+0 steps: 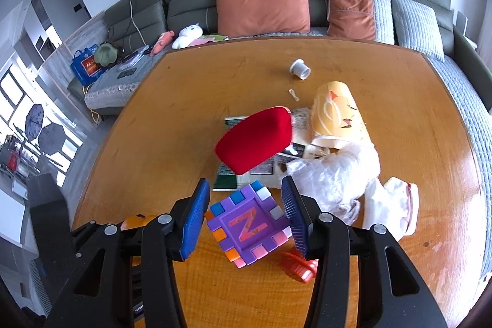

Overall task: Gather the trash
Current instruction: 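Carry the orange and block to the black bin and open both tools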

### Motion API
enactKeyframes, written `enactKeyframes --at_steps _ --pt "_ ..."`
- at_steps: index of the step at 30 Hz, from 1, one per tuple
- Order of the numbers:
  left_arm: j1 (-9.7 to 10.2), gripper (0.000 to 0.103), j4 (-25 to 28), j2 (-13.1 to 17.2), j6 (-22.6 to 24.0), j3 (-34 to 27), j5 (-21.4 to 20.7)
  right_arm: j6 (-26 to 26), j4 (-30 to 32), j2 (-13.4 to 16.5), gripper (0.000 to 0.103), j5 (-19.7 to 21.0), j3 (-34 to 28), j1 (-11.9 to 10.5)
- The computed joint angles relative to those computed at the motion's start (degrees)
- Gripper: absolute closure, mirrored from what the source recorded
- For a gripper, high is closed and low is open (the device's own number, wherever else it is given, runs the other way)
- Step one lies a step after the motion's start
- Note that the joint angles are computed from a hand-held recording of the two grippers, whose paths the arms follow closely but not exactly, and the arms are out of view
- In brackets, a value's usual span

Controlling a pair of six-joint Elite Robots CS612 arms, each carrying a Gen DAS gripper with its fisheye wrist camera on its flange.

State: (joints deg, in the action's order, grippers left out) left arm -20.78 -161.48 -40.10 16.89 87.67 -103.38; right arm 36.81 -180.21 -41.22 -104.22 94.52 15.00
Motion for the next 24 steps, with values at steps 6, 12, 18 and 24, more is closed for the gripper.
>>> enactKeyframes --at_steps 6,12,18,24 --pt "1.94 0.046 -0.31 -0.27 -0.28 -0.59 -1.27 -1.46 1.68 1.14 0.053 0.01 -3.57 1.82" --pt "4.27 0.046 -1.02 -0.40 -1.95 -1.21 -1.30 -3.26 4.49 3.04 0.053 1.07 -8.49 3.48" --pt "7.28 0.046 -0.66 0.09 -4.62 -2.58 -0.83 -5.62 8.45 5.98 0.053 2.79 -15.45 5.53" --pt "10.89 0.045 0.20 1.32 -7.42 -4.67 0.12 -8.13 12.89 9.18 0.053 5.36 -22.43 7.35"
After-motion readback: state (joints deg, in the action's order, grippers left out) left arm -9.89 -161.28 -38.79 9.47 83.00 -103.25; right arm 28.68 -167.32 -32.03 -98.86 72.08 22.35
